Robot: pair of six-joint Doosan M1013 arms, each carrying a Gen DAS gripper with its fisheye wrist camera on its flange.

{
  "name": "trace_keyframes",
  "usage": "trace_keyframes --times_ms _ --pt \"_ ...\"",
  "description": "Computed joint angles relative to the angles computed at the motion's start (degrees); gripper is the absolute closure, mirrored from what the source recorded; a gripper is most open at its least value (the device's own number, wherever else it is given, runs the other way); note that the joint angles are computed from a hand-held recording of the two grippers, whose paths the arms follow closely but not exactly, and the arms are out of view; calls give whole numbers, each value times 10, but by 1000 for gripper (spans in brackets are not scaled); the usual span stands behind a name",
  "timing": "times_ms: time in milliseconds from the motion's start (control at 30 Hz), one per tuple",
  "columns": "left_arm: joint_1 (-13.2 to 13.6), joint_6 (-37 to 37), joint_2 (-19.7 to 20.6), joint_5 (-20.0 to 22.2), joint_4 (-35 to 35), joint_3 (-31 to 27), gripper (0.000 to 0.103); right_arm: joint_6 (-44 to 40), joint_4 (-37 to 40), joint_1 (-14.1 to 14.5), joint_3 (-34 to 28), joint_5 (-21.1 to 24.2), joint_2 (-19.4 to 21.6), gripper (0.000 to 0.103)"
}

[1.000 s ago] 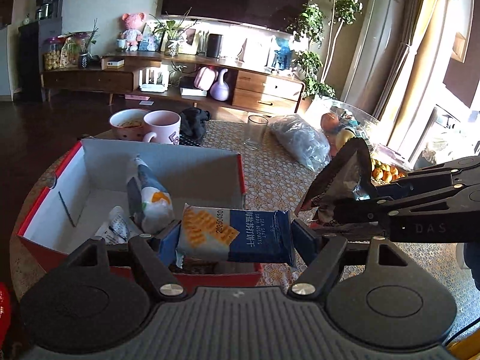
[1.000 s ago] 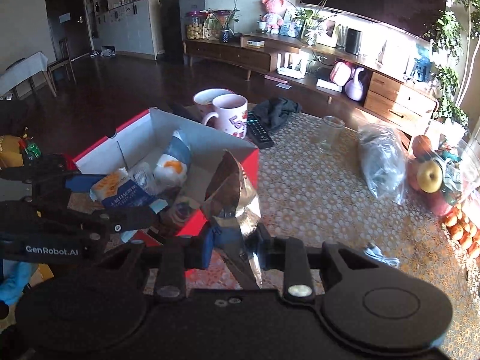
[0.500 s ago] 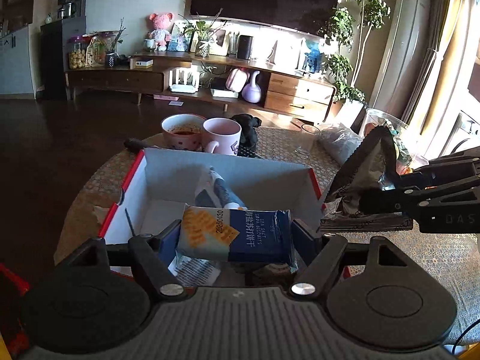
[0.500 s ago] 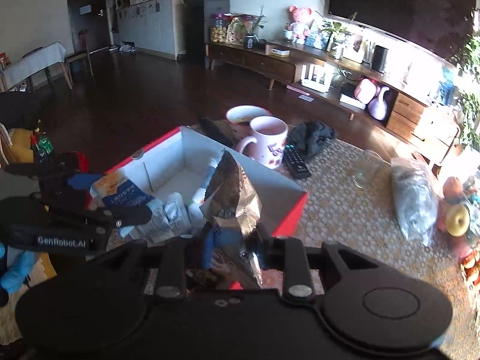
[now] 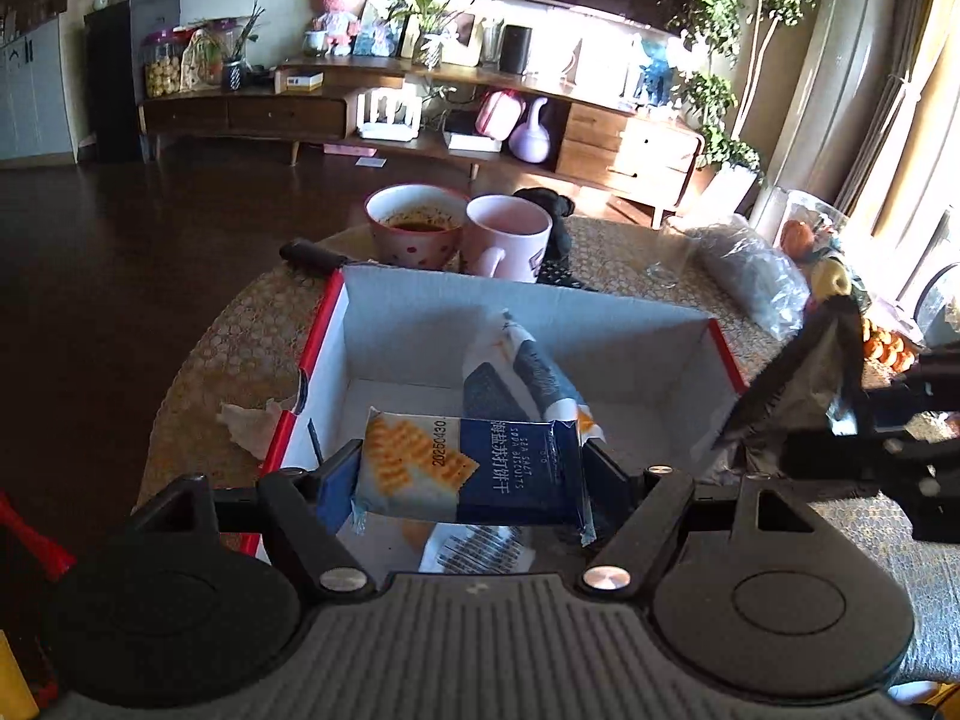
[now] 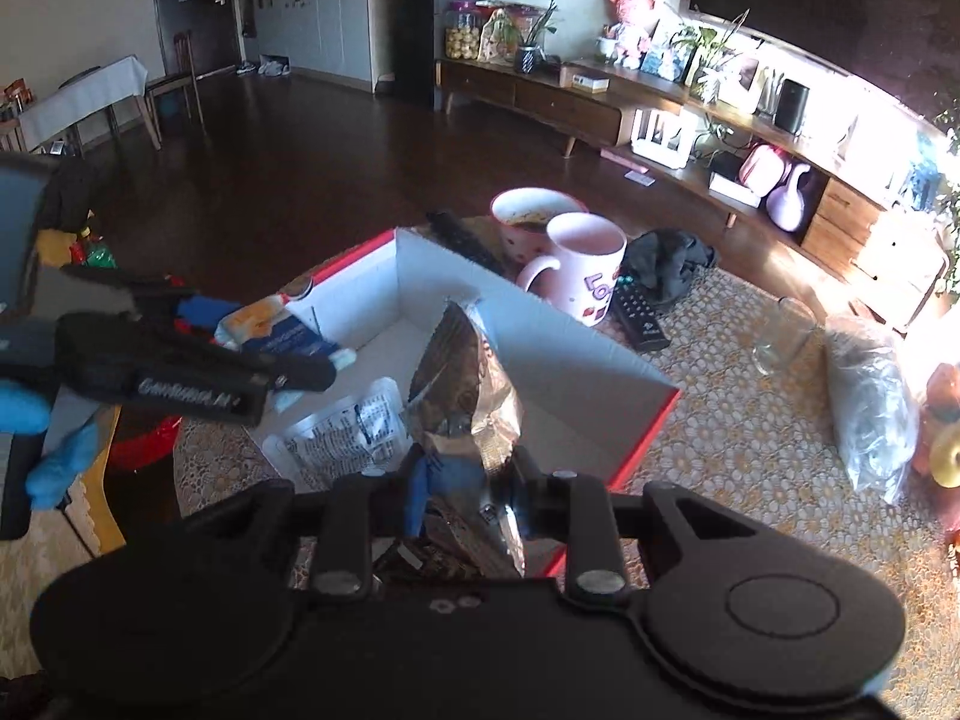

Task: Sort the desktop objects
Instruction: 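Lift the blue snack bag and silver wrapper and carry both over the red box, then lower both grippers into the box and open them to release the bag and wrapper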

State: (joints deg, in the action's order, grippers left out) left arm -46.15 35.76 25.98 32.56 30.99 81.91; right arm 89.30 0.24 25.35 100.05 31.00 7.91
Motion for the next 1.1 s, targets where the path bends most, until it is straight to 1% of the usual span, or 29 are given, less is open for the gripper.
trace_keyframes --times_ms 133,267,333,567,667,733,833,1000,1100 --pt "5 -17 14 10 -10 -16 26 -14 16 1 -3 5 8 76" --pt "4 -28 27 17 -11 -31 26 -18 24 3 -5 12 16 76" --pt "5 -31 34 28 -18 -42 26 -20 28 3 -6 14 19 76" --pt "16 -42 55 55 -64 -69 26 -41 48 1 -5 30 27 76" --pt "22 -27 64 62 -99 -80 26 -60 67 -2 -4 37 31 76" --pt "24 -44 71 74 -101 -89 26 -72 78 -4 -4 42 35 76" --pt "29 -65 79 75 -125 -98 26 -86 96 -5 -5 48 41 76" --pt "22 -93 96 107 -96 -120 26 -89 105 -3 -6 51 48 76" --pt "21 -96 104 124 -87 -130 26 -88 108 -4 -4 51 51 76"
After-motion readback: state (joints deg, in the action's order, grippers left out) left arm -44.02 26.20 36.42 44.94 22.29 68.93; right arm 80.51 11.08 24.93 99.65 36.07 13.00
